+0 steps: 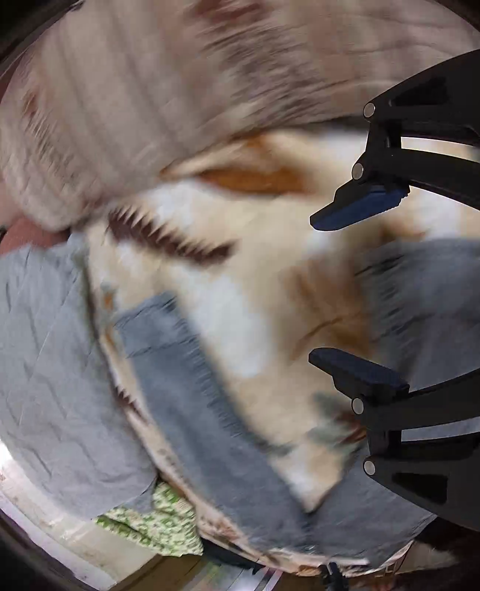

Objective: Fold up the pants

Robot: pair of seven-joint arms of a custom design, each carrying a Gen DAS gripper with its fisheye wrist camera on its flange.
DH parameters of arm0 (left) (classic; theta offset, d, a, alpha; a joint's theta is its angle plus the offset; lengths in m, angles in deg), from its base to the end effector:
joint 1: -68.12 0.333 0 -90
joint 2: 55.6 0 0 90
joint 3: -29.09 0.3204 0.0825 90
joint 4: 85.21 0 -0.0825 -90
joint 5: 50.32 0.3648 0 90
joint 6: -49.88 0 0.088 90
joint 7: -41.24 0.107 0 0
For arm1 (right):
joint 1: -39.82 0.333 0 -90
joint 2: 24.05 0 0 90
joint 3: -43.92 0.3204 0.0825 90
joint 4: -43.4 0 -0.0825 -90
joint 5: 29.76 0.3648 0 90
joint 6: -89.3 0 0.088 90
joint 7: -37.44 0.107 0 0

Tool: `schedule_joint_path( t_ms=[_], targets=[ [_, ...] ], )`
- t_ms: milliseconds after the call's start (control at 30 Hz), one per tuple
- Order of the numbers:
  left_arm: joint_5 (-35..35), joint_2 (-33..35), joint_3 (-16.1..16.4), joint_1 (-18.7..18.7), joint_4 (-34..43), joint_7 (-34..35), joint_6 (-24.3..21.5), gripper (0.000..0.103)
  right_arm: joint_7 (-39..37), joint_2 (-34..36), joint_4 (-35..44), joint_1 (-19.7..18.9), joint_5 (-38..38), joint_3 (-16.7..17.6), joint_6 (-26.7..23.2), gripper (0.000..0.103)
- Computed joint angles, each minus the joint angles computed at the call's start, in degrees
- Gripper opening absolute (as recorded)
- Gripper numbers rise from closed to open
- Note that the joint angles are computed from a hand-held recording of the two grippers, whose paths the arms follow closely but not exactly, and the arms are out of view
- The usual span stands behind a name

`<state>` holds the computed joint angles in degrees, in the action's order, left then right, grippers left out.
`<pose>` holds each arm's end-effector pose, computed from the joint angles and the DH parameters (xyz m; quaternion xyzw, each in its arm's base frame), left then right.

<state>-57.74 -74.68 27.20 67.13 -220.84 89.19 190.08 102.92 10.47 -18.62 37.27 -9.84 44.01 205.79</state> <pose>0.4594 -0.0243 0.5107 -0.8996 0.3832 -0.2064 0.0366 0.7411 -0.0129 0.5235 -0.7768 0.5829 -0.0586 0.2309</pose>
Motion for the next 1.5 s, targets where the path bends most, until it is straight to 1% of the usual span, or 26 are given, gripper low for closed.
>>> schedule_joint_path(
  t_ms=[100,133,167,200,233,267,333,367,467,500,567,600,700,767,833,867,933,967,1000,1067,1200,1267,1333,1367,1433,1500],
  targets=[
    [-3.78,-0.90,0.70,-1.34,-2.54,0.49,0.32,0.078,1.48,-2.51,-7.29,-0.64,1.96,-0.13,1.81,0.066],
    [-3.49,-0.47,0.16,-1.29,-2.24,-0.31,-0.32,0.078,0.35,-4.11,-11.04,-0.13,1.92,-0.13,4.65,0.060],
    [-1.81,-0.58,-0.96,-0.97,-1.91,-1.70,-1.11,0.078,-0.67,-6.00,-14.68,0.37,1.16,-0.20,8.24,0.037],
    [-0.84,-0.61,-1.41,-1.02,-1.59,-2.01,-1.36,0.078,-1.16,-7.62,-17.29,1.38,0.33,-1.01,11.78,0.017],
    [-0.17,-0.95,-1.70,-1.21,-1.50,-2.06,-1.43,0.078,-2.66,-8.68,-18.20,0.40,3.53,-0.37,13.32,0.015],
    [1.26,-1.29,-2.36,-1.11,-1.35,-2.89,-1.43,0.078,-4.75,-10.02,-19.05,-2.58,10.74,1.91,15.36,0.013],
    [4.56,-0.95,-3.52,-0.61,-0.62,-5.13,-2.23,0.078,-5.44,-10.76,-19.58,-3.78,15.90,2.32,17.97,0.014],
    [5.86,0.03,-3.81,-0.53,0.20,-5.90,-3.27,0.078,-3.63,-9.20,-17.18,-3.12,14.32,1.44,16.33,0.014],
    [7.26,2.50,-4.01,-0.83,2.01,-7.50,-5.93,0.078,4.94,-4.17,-10.92,1.62,1.15,-3.09,11.30,0.023],
    [8.49,2.62,-4.40,-0.84,2.45,-8.15,-6.48,0.078,5.32,-3.96,-10.90,1.03,1.28,-2.60,10.87,0.023],
    [8.68,2.65,-4.21,-1.52,3.22,-7.34,-7.21,0.078,3.38,-6.32,-14.76,-2.80,8.27,0.18,12.41,0.023],
    [8.12,2.37,-3.92,-1.90,3.09,-6.61,-7.25,0.078,2.59,-7.83,-16.94,-4.18,10.99,0.69,12.84,0.028],
    [7.46,0.67,-3.59,-2.53,2.22,-5.58,-5.79,0.078,-0.56,-11.88,-22.78,-5.49,13.07,0.10,13.02,0.044],
    [6.50,-0.87,-3.39,-3.14,0.71,-5.10,-3.00,0.078,-1.82,-13.75,-25.99,-5.41,12.84,-0.66,12.26,0.045],
    [5.86,-1.58,-3.31,-3.57,-0.17,-5.03,-2.35,0.078,-2.03,-15.90,-29.69,-4.56,11.53,-1.55,12.03,0.045],
    [5.65,-1.01,-3.36,-3.67,0.32,-5.30,-3.22,0.078,-2.25,-16.79,-31.47,-4.03,10.52,-1.95,12.21,0.045],
    [4.30,0.32,-3.03,-4.14,1.40,-4.87,-4.06,0.078,-4.76,-18.31,-34.32,-3.80,11.35,-1.94,13.25,0.031],
    [4.11,0.21,-3.17,-4.22,1.32,-4.89,-4.04,0.078,-5.57,-19.32,-35.62,-3.42,11.14,-2.13,14.55,0.022],
    [4.64,0.32,-3.49,-4.05,1.50,-5.26,-4.05,0.078,-6.40,-19.40,-35.63,-3.46,12.19,-2.07,14.96,0.017],
    [5.56,0.10,-3.91,-3.87,1.47,-5.85,-4.36,0.078,-7.63,-20.18,-36.31,-4.04,14.55,-2.37,15.14,0.017],
    [4.92,-0.40,-3.72,-4.16,0.19,-6.09,-4.54,0.078,-6.04,-19.05,-35.18,-3.55,11.75,-3.32,13.48,0.018],
    [5.03,-0.20,-3.71,-4.25,0.54,-5.88,-4.89,0.078,-5.37,-19.40,-35.58,-3.16,11.60,-3.23,14.23,0.021],
    [4.52,-0.38,-3.20,-4.40,0.86,-4.77,-5.07,0.078,-4.89,-19.60,-35.27,-2.84,11.78,-3.05,15.02,0.022],
    [4.13,-0.86,-2.89,-4.40,0.80,-4.20,-4.70,0.078,-4.81,-19.56,-34.57,-2.73,11.69,-2.99,15.19,0.024],
    [4.23,-1.28,-2.70,-3.99,1.13,-4.00,-4.26,0.078,-4.44,-19.25,-33.04,-2.46,11.32,-2.89,15.58,0.037],
    [5.34,-0.81,-2.60,-3.10,2.79,-4.09,-5.08,0.078,-3.66,-18.01,-29.92,-2.19,11.06,-2.65,15.43,0.066]
  ],
)
